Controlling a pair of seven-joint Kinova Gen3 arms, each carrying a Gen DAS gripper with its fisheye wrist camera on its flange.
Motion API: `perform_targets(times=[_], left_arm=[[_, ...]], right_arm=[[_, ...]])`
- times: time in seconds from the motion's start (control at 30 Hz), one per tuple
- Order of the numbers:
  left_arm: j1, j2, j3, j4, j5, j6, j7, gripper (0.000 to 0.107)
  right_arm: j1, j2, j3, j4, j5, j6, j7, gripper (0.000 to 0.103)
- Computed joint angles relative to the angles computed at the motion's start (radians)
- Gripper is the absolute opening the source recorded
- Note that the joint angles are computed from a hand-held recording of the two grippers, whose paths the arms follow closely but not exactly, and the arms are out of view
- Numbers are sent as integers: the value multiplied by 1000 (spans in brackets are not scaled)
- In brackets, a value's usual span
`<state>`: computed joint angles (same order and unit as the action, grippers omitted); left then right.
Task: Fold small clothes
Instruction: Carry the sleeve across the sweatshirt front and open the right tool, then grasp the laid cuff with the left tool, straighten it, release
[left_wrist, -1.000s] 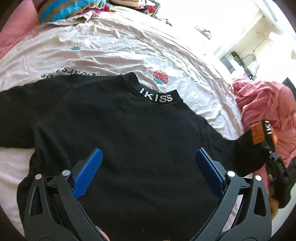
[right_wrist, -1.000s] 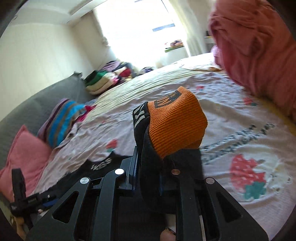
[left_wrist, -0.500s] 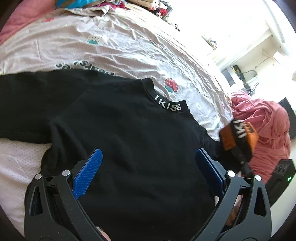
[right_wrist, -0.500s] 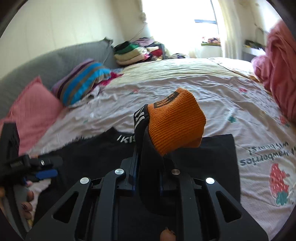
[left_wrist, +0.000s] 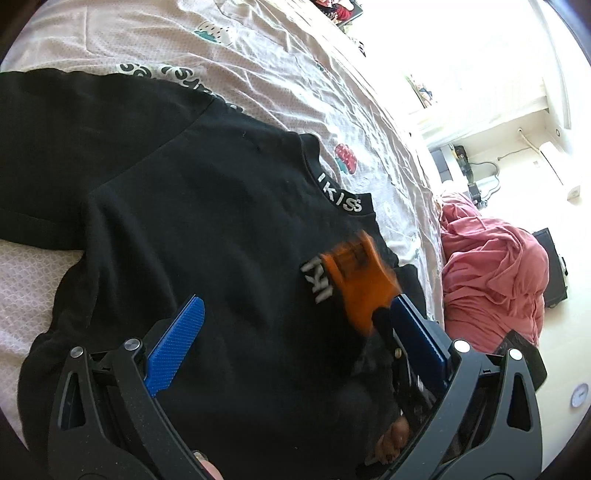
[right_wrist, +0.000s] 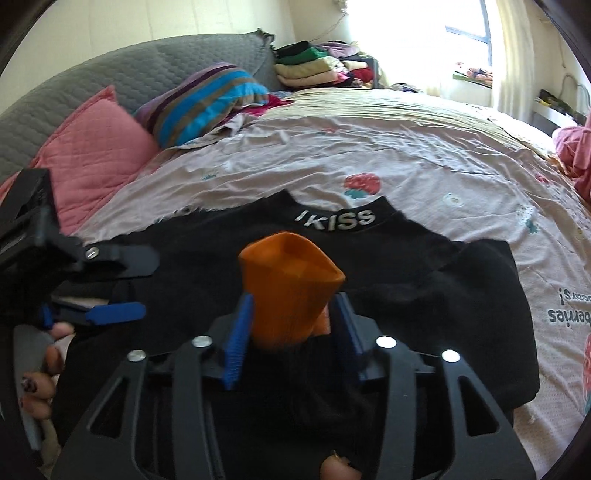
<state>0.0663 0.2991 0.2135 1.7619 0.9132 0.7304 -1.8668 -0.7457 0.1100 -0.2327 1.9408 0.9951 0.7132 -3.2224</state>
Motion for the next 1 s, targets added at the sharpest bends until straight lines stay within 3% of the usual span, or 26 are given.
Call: perform_targets(times=[0.13, 0.37, 0.63, 0.7, 0.77, 0.8, 0.83, 0.87, 1.0], left_arm=[[-30, 25, 20, 10, 78, 35, -65, 95], [-11, 54, 25, 1, 118, 57, -111, 93], [53, 58, 8, -15, 6, 7, -14, 75], [55, 58, 13, -18, -14, -9, 0, 65], [66, 60, 15, -30, -46, -23, 21, 38], [77, 61, 16, -39, -73, -34, 29, 31], [80, 59, 21, -43, -89, -41, 28, 15], [82, 57, 26, -47, -106, -48, 21, 9], [63, 22, 57, -48, -93, -62, -54, 6]], right_arm=[[2, -41, -17, 38, -32, -49, 4, 49], [26, -126, -67, 111, -73, -65, -52, 49], [76, -207, -161, 176, -57, 2, -201, 50], [86, -218, -174, 183, -54, 23, -221, 50], [95, -231, -186, 194, -52, 36, -249, 50], [100, -237, -189, 199, -53, 35, -257, 50], [105, -243, -193, 204, -54, 35, -264, 50], [110, -249, -197, 208, -58, 40, -268, 50], [128, -265, -212, 220, -77, 57, -277, 50]])
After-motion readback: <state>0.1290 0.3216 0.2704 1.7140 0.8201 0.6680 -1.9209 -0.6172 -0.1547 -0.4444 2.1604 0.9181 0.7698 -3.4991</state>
